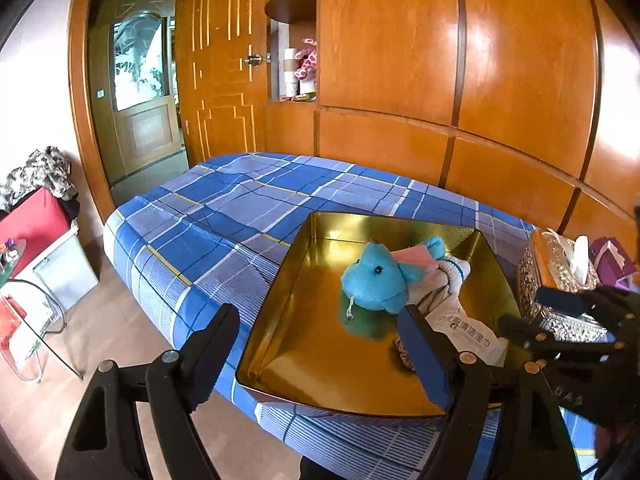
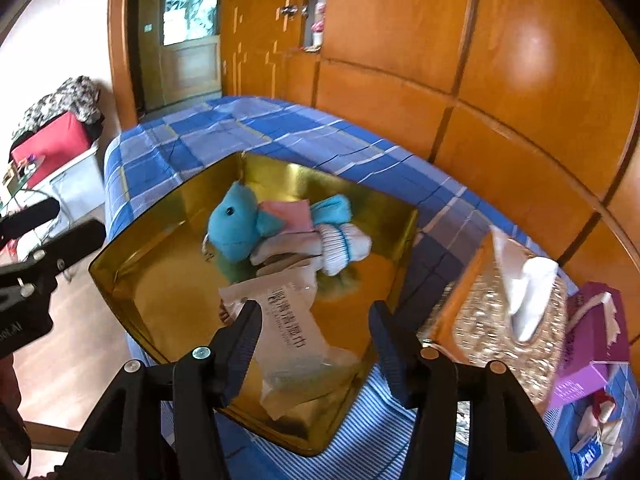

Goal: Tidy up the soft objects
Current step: 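Withdraw both tools from the tray toward the remaining items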

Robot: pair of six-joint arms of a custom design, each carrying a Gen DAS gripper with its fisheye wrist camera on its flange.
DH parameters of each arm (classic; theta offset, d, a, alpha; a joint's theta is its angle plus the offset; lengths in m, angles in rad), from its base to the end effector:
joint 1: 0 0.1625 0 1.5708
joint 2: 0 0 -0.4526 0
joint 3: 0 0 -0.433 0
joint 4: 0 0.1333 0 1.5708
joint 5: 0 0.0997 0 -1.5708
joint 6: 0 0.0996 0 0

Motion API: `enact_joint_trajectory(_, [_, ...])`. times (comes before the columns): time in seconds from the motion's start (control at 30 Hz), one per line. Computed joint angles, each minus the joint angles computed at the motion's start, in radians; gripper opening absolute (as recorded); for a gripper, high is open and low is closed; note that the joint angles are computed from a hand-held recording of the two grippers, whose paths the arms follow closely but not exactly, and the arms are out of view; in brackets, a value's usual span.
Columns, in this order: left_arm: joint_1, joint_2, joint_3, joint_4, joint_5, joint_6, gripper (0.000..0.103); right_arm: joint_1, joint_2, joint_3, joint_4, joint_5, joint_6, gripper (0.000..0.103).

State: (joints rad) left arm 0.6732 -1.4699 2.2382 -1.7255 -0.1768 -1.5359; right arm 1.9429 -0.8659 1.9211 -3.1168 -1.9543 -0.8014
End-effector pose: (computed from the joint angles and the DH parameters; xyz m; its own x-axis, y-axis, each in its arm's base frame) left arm -0.1907 -0.4480 0.2402 -0.6272 -0.4923 -0.6035 0.3556 0.5084 -0.7843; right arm 0.3215 -0.5596 0.0961 -0.4153 -0.7104 0.5682 -0.8897 0.4474 -0.0909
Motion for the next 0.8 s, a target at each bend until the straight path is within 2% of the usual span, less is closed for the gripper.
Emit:
enact_joint_trajectory(0.2, [-0.008,0.022,0.007,-0.078,-0.006,0.081,0.082,-0.014,-0.029,0.02,-0.068,0.005,0.026,0.056])
enact_joint_trajectory(0.27, [-0.01,0.032,0.012,-0.125,-0.009,0.122,0.082,-0.019,-0.041,0.024,-0.083,0.008,0.033,0.056])
enact_joint_trajectory(0.33, [-0.011,0.043,0.025,-0.223,-0.016,0.207,0.082,-0.023,-0.048,0.027,-0.098,0.008,0.034,0.056])
enact_joint_trajectory(0.5, [-0.016,0.075,0.048,-0.426,-0.035,0.38,0.082,-0.023,-0.047,0.033,-0.196,-0.039,-0.01,0.056])
enact_joint_trajectory(0.8, [-0.022,0.118,0.043,-0.547,-0.05,0.488,0.082,-0.024,-0.073,0.069,-0.375,-0.04,-0.082,0.056])
